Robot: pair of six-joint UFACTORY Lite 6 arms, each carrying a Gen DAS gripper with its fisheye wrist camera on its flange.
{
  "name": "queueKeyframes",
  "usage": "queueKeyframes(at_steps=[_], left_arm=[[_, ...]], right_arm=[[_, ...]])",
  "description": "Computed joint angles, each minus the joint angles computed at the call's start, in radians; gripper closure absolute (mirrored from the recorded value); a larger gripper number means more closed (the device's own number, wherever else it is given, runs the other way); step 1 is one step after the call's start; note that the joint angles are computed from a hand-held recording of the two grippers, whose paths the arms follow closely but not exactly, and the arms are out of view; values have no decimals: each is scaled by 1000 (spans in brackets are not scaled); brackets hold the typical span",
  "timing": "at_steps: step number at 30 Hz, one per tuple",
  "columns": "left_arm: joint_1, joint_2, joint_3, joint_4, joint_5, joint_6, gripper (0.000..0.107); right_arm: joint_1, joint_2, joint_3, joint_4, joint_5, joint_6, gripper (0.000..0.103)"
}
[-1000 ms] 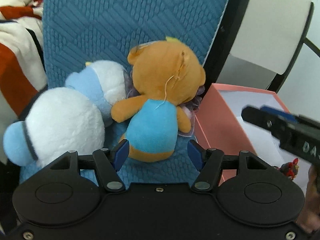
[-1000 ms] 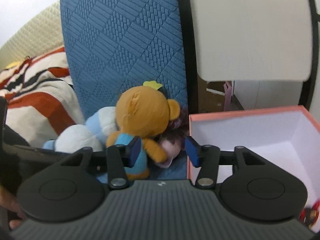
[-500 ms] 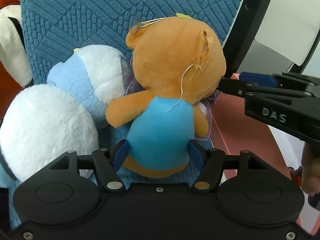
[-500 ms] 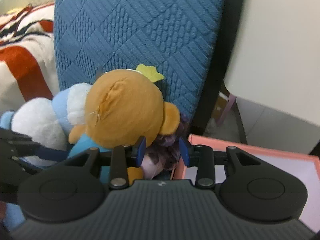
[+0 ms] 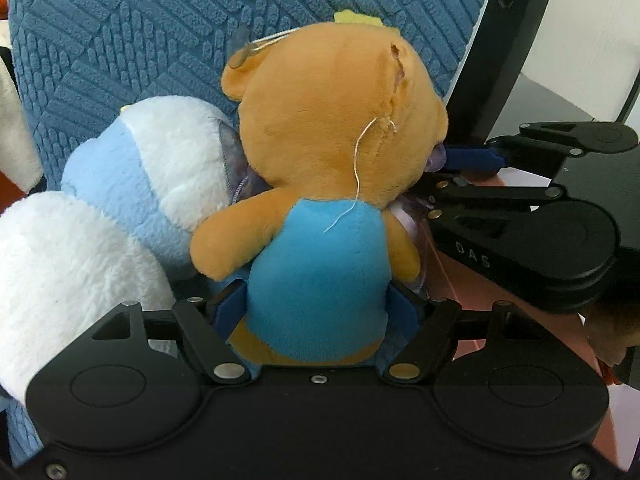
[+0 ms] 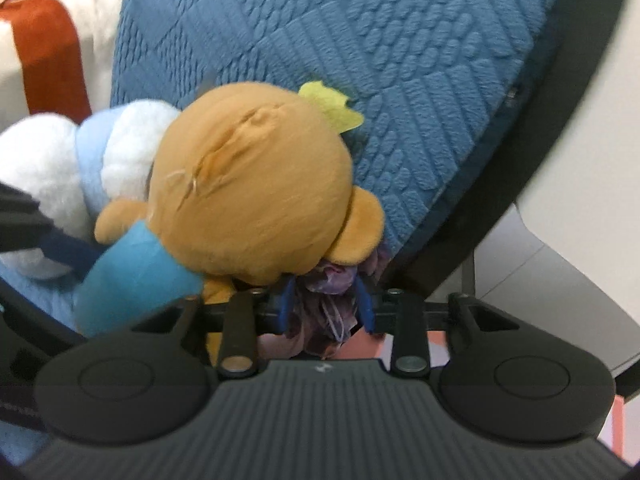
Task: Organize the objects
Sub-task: 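Grasp the orange bear with the left tool while the right tool grasps the purple tulle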
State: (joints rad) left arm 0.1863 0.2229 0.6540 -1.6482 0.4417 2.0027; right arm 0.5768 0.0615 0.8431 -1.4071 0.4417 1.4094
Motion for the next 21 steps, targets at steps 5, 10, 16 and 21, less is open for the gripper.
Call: queueKeyframes(at_steps=[5,10,16,21], left_arm=[[-8,10,7,-22,-6,11,37],[23,19,28,56,15,-59,44],[82,-15,27,207,74,-198,49],[162,-94,-23,301,142,-260,50]], right_arm=[[-10,15,1,-30,-20,7,80],[-48,11,-2,16,-67,-20,89],[-37,-8,-26,-12,-44,37,96],[20,-35,-27,13,19,39,98]])
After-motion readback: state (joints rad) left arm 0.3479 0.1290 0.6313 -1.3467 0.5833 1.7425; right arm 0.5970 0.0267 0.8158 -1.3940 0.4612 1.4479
